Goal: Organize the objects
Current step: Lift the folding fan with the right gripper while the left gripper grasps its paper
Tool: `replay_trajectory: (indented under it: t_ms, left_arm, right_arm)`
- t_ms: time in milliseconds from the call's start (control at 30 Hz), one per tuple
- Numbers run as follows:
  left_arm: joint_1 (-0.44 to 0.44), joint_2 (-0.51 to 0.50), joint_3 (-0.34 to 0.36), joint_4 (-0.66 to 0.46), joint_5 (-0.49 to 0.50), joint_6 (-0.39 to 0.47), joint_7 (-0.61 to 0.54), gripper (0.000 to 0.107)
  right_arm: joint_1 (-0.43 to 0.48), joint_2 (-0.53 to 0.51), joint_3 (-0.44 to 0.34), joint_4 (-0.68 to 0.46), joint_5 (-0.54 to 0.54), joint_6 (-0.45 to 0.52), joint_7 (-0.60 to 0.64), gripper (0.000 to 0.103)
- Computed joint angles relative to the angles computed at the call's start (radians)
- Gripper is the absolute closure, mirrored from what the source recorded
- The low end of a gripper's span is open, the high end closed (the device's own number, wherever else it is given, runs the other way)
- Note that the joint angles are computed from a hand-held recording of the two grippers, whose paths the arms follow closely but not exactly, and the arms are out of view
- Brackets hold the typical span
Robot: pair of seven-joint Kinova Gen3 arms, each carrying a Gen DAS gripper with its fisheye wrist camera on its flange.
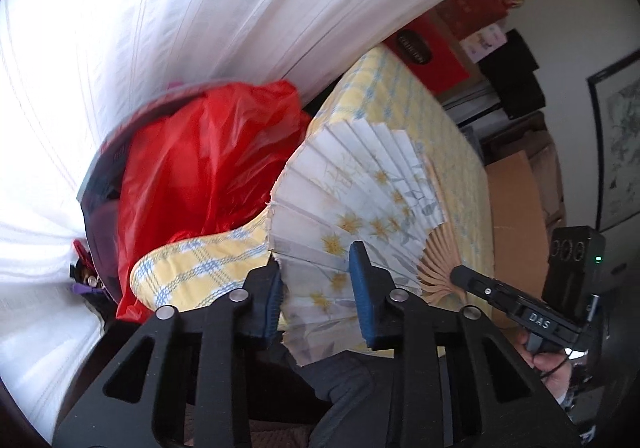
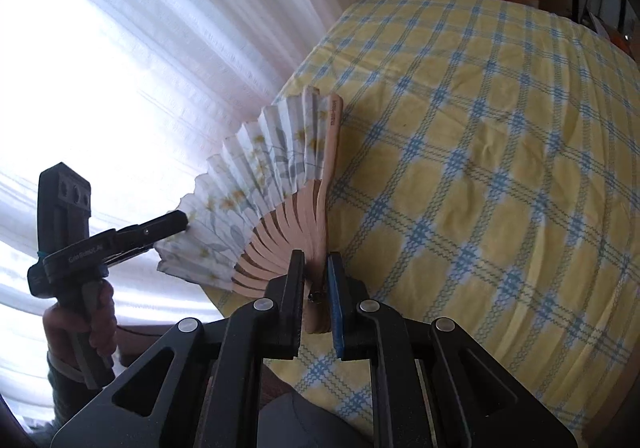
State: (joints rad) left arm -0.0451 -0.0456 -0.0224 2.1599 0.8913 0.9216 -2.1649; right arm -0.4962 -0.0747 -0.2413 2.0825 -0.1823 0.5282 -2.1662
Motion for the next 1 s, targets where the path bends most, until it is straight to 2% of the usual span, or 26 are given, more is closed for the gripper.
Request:
replay_trajectory:
  t_ms: [167,333,400,667,900,1000]
  left_arm:
    - [0.01,-0.044,-0.004,-0.023,0.021,0.037,-0.011,0.084]
    - [0.041,-0.085,0.0,-0.081,0.045,0.071,0.0,0.086]
    - [0.062,-0.094,0.01,-0.112,0.057,0.073,0.016,0.086]
    - [0.183,-0.057,0.092,-0.255,0.034,0.022,0.132,0.086]
    - [0.301,0.023,0.186,-0.409,-0.054,-0.03,0.262,0.086]
    - [0.374,0.088,0.243,-0.518,-0.146,-0.061,0.345,0.086]
  right_arm:
    - [0.01,-0.059,-0.003,0.039,-0.008,-0.044,-0.038,0.093]
    - [0.032,-0.182,0.011,0.078,-0.026,-0.046,-0.054,0.093]
    - [0.078,-0.222,-0.028,0.072,0.002,-0.031,-0.091,0.093]
    - [0.187,-0.38,-0.071,0.023,0.096,0.101,-0.17,0.093]
    - [0.263,-0.539,-0.022,0.014,0.109,0.232,-0.15,0.093]
    - [0.305,-0.608,0.013,0.02,0.109,0.285,-0.136,0.093]
